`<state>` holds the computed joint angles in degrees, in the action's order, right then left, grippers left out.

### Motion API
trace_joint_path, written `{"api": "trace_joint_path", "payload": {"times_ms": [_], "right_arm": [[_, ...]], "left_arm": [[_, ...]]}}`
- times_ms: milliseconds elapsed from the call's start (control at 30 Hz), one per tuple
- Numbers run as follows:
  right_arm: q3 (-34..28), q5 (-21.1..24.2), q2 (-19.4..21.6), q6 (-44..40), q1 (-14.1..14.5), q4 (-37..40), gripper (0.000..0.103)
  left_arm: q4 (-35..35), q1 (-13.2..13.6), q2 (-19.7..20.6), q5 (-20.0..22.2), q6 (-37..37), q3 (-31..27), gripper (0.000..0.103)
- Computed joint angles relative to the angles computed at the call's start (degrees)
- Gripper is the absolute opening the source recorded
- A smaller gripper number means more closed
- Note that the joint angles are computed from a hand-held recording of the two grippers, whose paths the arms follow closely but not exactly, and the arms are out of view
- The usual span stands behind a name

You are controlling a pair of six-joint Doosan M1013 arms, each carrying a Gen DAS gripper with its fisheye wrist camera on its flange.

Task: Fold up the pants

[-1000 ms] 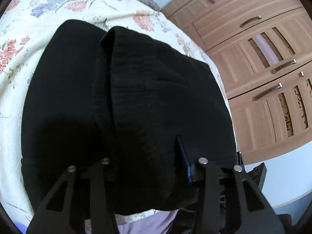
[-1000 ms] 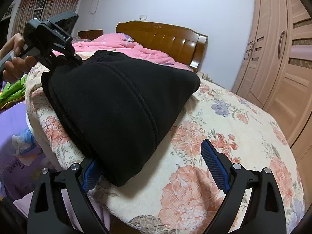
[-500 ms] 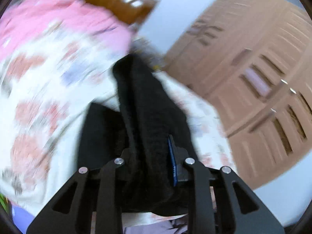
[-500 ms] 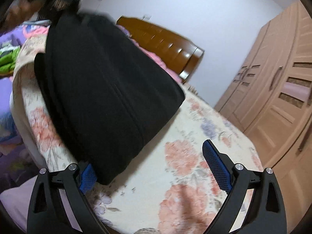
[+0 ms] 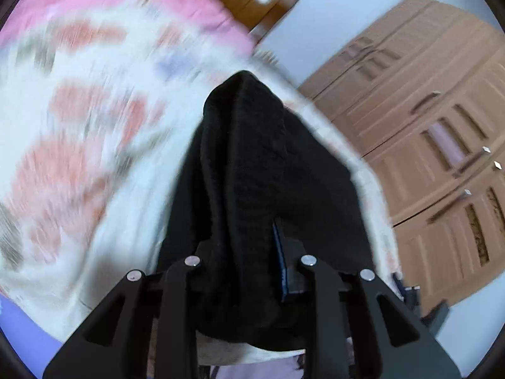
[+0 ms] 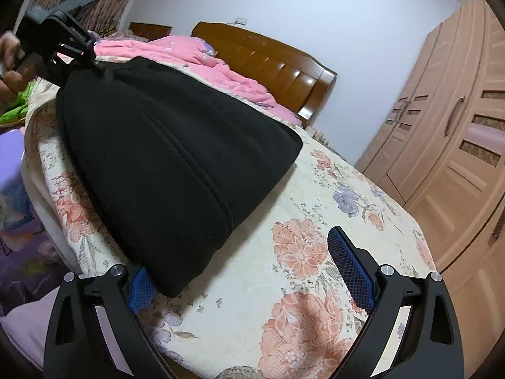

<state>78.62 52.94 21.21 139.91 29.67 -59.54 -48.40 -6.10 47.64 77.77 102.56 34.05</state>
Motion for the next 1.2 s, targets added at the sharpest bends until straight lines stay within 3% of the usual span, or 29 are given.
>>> {"api": "trace_joint_path", "payload": {"times_ms": [100,167,200,233,267,333,367,400,467,500,533,600,667,700,733,800,1200], "right_arm": [[1.65,-5.51,-2.36,-6.37,-1.07,7.26,0.092],[4.58,-13.02,-5.32,-11.69,-2.48,15.03,0.092],[7.15,-19.09,-7.76,-15.72,-3.80,21.64,0.092],[8.53,-22.34,-9.11,-17.26,-4.70,25.26,0.092],[9.34,-24.60,-10.02,-18.33,-5.51,28.29,0.092],[9.65,-28.59,-11.02,-21.36,-8.03,35.93,0.092],[9.04,-29.43,-10.84,-21.41,-8.87,37.79,0.095],[7.23,-30.26,-9.87,-23.98,-10.10,42.32,0.097],[4.31,-31.33,-7.95,-36.27,-11.65,55.48,0.098],[1.91,-30.58,-6.24,-43.69,-12.12,62.98,0.098],[0.03,-29.26,-4.86,-49.72,-12.45,69.30,0.098],[-3.76,-24.74,-1.97,-54.81,-12.40,75.17,0.098],[-6.21,-19.17,0.14,-51.82,-11.43,69.60,0.098],[-6.80,-15.94,1.27,-49.63,-10.72,64.83,0.099],[-6.44,-15.72,1.29,-48.75,-10.38,63.05,0.098],[-7.47,-13.85,1.49,-46.73,-10.07,61.20,0.098],[-6.38,-14.96,0.98,-48.81,-10.51,64.48,0.098]], "left_arm": [[-6.49,1.27,-0.01,-0.50,0.23,1.82,0.036],[-3.01,0.83,-1.25,-1.52,-0.56,2.37,0.039],[0.64,0.37,-2.08,-2.45,-1.65,2.45,0.047],[7.29,-0.80,-3.74,-6.06,-3.47,3.75,0.056],[14.79,-1.70,-6.85,-12.49,-3.69,7.39,0.080],[29.45,-4.41,-12.02,-25.76,-6.87,13.97,0.086],[33.64,-5.40,-13.94,-30.57,-6.62,15.90,0.088],[34.83,-6.18,-14.70,-32.39,-6.25,16.34,0.092],[28.22,-6.94,-14.68,-30.73,1.10,14.64,0.101],[24.49,-7.54,-13.75,-27.66,6.22,12.61,0.101],[23.75,-8.19,-12.54,-24.89,8.78,10.58,0.101],[29.26,-10.02,-9.63,-19.78,8.77,6.62,0.101],[34.77,-10.75,-6.13,-14.33,6.00,2.94,0.101],[36.55,-10.71,-5.66,-14.05,5.01,3.26,0.101],[36.75,-10.41,-5.54,-15.10,4.64,4.57,0.102],[30.65,-8.78,-7.00,-20.00,7.62,9.62,0.102],[31.00,-8.66,-6.32,-20.24,6.09,8.70,0.102]]}}
